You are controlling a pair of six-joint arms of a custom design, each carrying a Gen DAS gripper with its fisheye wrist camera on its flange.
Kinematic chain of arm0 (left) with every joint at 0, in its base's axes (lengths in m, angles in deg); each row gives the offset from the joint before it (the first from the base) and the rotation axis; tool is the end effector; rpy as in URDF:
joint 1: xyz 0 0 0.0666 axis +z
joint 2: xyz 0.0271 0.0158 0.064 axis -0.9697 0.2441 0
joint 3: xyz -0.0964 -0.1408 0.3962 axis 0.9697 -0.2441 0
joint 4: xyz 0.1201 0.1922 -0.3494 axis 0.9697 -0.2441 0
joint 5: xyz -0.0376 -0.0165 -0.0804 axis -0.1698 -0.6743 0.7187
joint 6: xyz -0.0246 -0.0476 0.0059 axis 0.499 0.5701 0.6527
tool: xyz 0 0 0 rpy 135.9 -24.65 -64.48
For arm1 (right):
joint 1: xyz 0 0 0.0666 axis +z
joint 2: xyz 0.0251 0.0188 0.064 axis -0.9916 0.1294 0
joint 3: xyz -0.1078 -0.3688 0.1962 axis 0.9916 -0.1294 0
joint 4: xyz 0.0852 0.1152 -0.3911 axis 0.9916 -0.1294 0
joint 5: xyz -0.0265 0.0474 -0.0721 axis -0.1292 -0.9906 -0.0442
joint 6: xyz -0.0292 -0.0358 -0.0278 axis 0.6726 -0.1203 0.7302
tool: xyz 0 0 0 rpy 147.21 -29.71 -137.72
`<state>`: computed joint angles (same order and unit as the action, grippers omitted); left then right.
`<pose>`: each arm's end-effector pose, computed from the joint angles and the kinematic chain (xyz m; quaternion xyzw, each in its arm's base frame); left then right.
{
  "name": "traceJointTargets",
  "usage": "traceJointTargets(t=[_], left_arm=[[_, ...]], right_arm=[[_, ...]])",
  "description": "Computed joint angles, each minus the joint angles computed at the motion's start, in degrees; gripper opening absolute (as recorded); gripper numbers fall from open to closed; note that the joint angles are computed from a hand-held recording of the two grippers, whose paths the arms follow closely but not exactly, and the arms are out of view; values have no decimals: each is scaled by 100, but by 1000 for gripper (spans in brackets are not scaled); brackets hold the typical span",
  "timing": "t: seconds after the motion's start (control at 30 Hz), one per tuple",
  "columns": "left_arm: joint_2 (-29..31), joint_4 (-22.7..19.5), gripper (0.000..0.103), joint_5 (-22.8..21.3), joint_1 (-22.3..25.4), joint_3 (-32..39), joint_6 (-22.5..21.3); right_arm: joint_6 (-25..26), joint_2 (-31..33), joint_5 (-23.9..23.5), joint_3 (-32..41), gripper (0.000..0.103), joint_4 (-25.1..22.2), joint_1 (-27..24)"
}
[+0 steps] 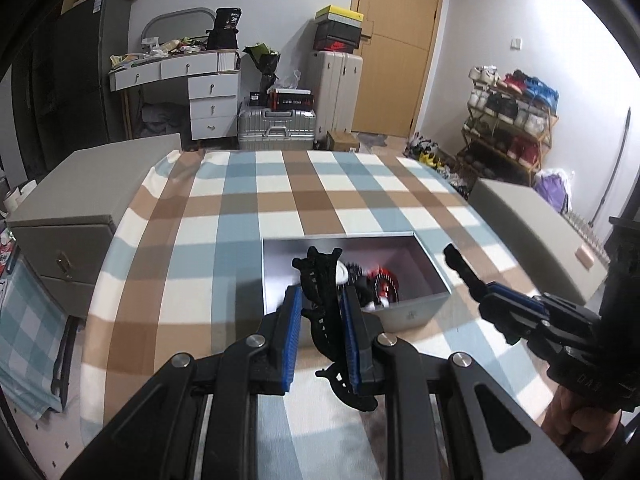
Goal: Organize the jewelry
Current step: 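Carry both black combs into the grey box with both grippers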
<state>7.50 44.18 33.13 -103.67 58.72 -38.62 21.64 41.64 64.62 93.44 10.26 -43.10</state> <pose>0.3542 -0.1963 0.4228 0.2662 0.8637 -0.1978 0.3796 0.2788 0.2120 0.3400 0.0207 0.8361 0.1625 0.5236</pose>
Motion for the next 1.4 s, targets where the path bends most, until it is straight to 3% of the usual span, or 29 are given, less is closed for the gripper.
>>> traceJointTargets(t=[0.2, 0.57, 1.13, 1.4], left_arm=[[255, 225, 15, 230, 11, 186, 75], [640, 553, 15, 494, -28, 357, 244], [1101, 410, 15, 642, -82, 506, 119], [1212, 274, 15, 1026, -37, 592, 19]], right_arm=[[181, 298, -638, 315, 18, 183, -486], [426, 652, -1281, 501, 18, 432, -1004], [254, 1122, -1955, 413, 18, 718, -1448], [272, 1304, -2142, 514, 20, 637, -1513]])
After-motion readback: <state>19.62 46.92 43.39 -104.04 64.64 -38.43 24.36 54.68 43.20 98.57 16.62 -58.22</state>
